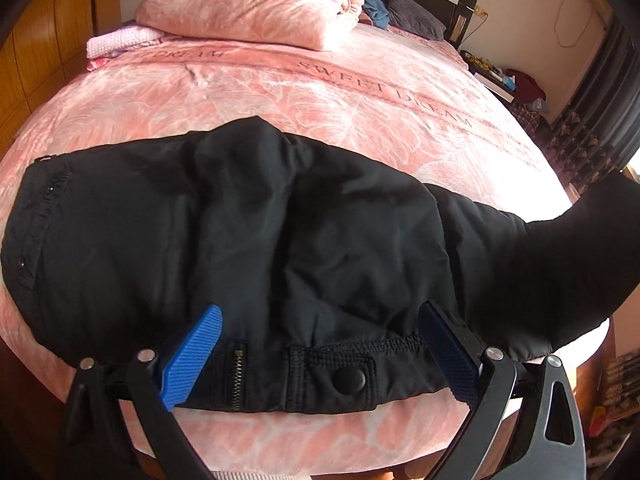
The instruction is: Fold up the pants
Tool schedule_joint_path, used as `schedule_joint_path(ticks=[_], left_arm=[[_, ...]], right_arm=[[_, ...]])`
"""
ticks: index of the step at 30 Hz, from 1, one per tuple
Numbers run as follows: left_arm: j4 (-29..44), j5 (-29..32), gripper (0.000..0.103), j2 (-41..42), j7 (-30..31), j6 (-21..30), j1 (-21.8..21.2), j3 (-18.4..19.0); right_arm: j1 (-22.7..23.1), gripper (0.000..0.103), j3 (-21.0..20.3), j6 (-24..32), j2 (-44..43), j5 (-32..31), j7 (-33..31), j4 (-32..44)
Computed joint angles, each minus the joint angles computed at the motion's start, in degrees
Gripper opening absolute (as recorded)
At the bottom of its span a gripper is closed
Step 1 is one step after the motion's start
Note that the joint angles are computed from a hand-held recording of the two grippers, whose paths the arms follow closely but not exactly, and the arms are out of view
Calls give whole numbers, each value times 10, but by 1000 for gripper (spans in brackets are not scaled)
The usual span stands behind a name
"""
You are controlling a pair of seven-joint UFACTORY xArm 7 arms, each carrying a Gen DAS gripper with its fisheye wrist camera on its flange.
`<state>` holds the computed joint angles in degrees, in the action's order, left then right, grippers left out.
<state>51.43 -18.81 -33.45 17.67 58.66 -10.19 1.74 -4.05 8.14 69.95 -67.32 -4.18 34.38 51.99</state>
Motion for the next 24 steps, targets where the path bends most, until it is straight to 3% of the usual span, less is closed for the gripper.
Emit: schedule_joint_path(ticks=[6, 14, 22, 24], left_arm=[[6, -1, 99, 4, 9, 9, 17, 23], [12, -3, 99, 6, 28, 15, 41, 41], [17, -7, 99, 22, 39, 18, 64, 54], [15, -9, 99, 24, 40, 19, 68, 54]], right_arm=[[48, 15, 71, -52, 117, 17, -12, 36], [130, 15, 130, -110, 260, 29, 23, 45], [199, 17, 159, -124, 370, -14, 60, 48], [217, 26, 149, -133, 384, -18, 62, 41]])
